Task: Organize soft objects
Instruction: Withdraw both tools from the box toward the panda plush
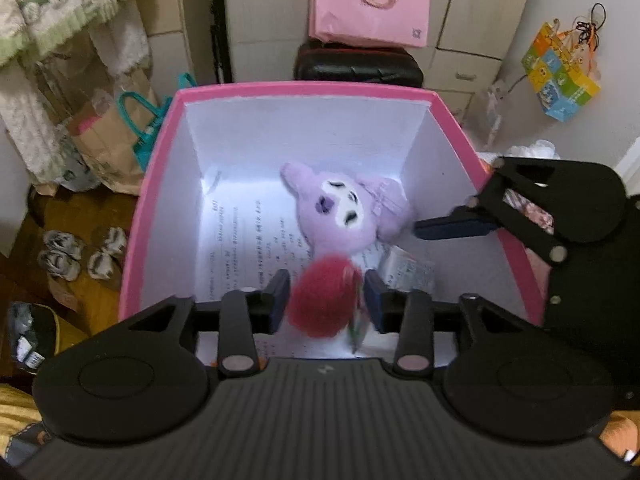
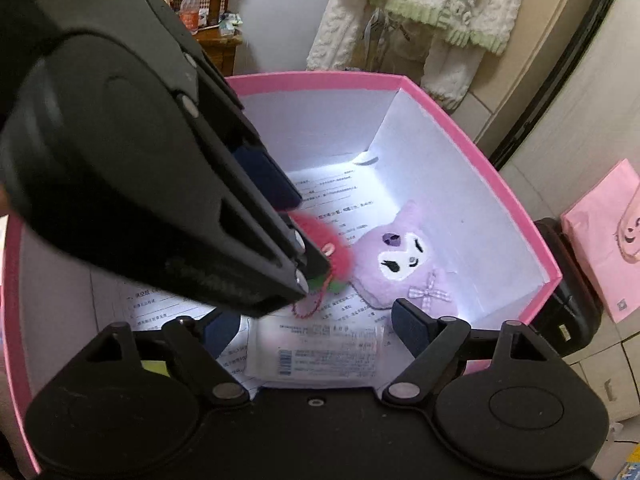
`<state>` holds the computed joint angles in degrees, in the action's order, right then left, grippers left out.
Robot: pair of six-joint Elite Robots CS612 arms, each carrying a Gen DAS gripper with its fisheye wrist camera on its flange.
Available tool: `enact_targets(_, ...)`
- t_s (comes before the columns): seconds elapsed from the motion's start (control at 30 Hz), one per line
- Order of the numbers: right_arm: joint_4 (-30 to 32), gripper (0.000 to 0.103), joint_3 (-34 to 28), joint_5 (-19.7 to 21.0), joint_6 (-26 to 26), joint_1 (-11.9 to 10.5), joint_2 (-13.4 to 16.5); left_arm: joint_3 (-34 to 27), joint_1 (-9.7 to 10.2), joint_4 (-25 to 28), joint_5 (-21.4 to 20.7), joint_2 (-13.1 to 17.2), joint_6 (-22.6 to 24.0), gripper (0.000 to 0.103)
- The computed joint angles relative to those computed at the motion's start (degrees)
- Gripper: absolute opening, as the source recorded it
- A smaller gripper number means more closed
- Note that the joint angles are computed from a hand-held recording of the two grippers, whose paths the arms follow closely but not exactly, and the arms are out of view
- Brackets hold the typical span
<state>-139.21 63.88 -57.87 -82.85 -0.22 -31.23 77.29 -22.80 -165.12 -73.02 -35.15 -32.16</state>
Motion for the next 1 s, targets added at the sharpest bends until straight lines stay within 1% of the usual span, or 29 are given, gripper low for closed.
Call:
enact_targets(0.03, -0.6, 0.086, 0.6, 0.8, 0.6, -0.3, -0.3, 0.4, -0.08, -0.7, 0.5, -0.2, 0.3, 0.047)
enact_targets(0.1, -1.0, 0.086, 1.8, 2.7, 1.4, -1.0, -1.1, 1.5, -0.35, -2.1, 1.5, -0.9, 1.2, 0.056)
enact_targets(0.27, -2.5, 0.086, 6.3, 7.6, 3.0, -3.0, -4.0, 5.2, -1.27, -7.0, 4.2, -2.8, 2.2, 0.059)
enact_targets(0.4, -5.0, 0.086, 9.7, 9.6, 5.2, -4.4, -6.0, 8.8, -2.16, -11.3, 4.5, -4.7, 3.9, 0.061)
enact_targets(0.5, -5.4, 0.086, 11.2, 10.7, 6.4, -5.2, -7.3, 10.9, -3.06, -13.3, 5.4, -6.1, 5.8, 0.062)
enact_targets(0.6, -4.3, 0.086, 12.3, 12.1, 6.4, -6.0, -8.5, 13.0, -4.01, -15.5, 6.1, -7.4, 8.0, 0.063)
enact_targets(0.67, -4.6, 0.086, 13.4, 12.6, 6.7, -6.4, -9.3, 14.2, -4.51, -17.1, 6.1, -8.1, 9.2, 0.064)
enact_targets(0.83, -5.4, 0.086, 15.5, 13.2, 8.0, -7.2, -10.8, 16.9, -5.69, -20.0, 6.2, -9.8, 10.4, 0.066)
enact_targets(1.0, -2.1, 0.086, 16.7, 13.9, 8.0, -8.3, -12.4, 19.1, -6.52, -21.5, 4.8, -11.4, 11.0, 0.068)
